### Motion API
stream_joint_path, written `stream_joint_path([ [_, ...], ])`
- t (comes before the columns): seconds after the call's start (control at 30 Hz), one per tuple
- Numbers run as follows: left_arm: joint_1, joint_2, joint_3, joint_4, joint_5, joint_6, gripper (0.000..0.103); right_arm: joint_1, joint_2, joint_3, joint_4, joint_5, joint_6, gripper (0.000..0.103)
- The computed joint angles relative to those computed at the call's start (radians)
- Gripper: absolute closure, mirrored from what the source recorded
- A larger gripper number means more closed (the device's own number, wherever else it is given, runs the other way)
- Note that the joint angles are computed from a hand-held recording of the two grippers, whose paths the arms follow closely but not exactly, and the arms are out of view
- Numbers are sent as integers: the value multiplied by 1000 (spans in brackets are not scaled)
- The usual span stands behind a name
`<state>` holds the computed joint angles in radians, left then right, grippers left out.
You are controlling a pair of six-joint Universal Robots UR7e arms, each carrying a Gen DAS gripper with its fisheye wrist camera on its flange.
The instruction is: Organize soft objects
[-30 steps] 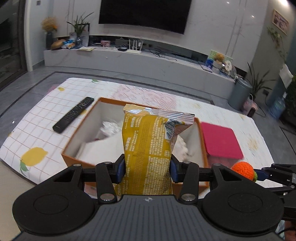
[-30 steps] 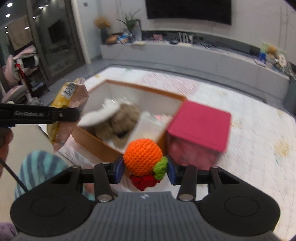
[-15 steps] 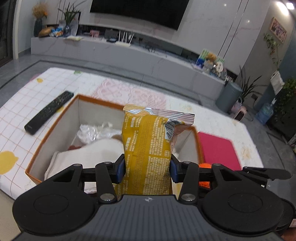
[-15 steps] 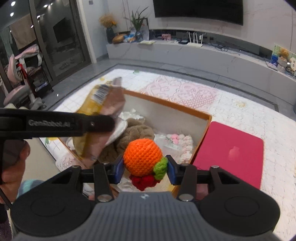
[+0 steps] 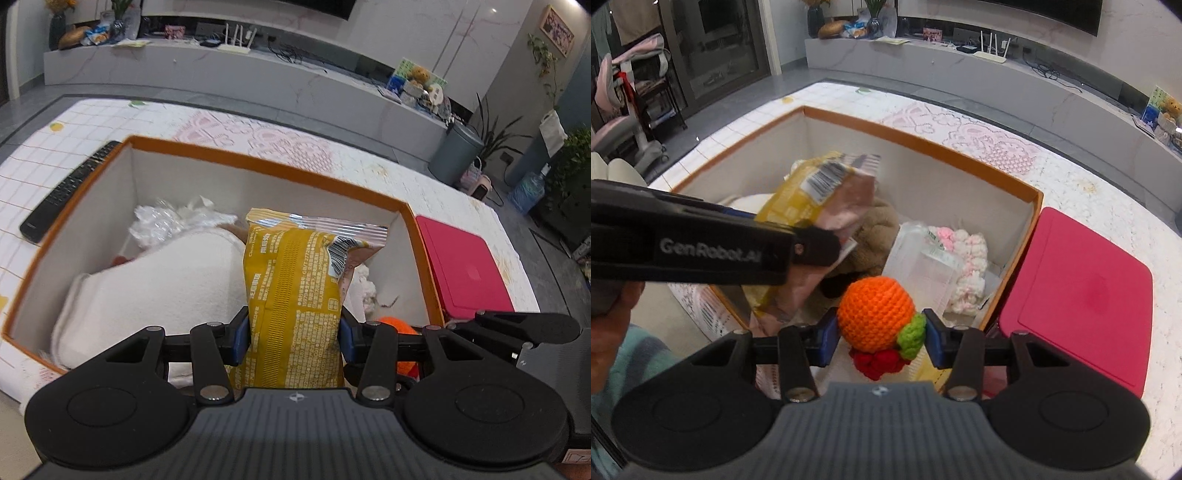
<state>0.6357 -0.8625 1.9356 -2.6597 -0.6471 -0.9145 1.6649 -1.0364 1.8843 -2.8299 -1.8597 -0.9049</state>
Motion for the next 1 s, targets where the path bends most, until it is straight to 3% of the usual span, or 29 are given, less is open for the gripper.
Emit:
stream_joint_path([
  [0.17, 12, 12, -8, 29, -18, -19, 50, -1, 1, -1, -8, -3, -3, 52],
  [0.27, 18, 5, -2, 39, -36, -37, 49, 3, -6, 12, -27, -5, -28, 39],
  [0.47, 35, 20, -38, 104, -61, -36, 46, 12, -17, 30, -61, -14, -54, 37],
  [0.67, 44, 13, -44, 131, -86, -56, 35, 14, -27, 43, -66, -18, -57, 34],
  [0.8, 26, -5, -17, 82, -84, -49, 23, 20, -36, 49, -76, -19, -58, 30],
  [0.9, 1, -15, -2, 37, -51, -47, 14, 23, -44, 60, -91, -19, -57, 29],
  [1.0, -30, -34, 15, 23, -2, -46, 14, 26, -58, 73, -103, -17, -52, 27],
])
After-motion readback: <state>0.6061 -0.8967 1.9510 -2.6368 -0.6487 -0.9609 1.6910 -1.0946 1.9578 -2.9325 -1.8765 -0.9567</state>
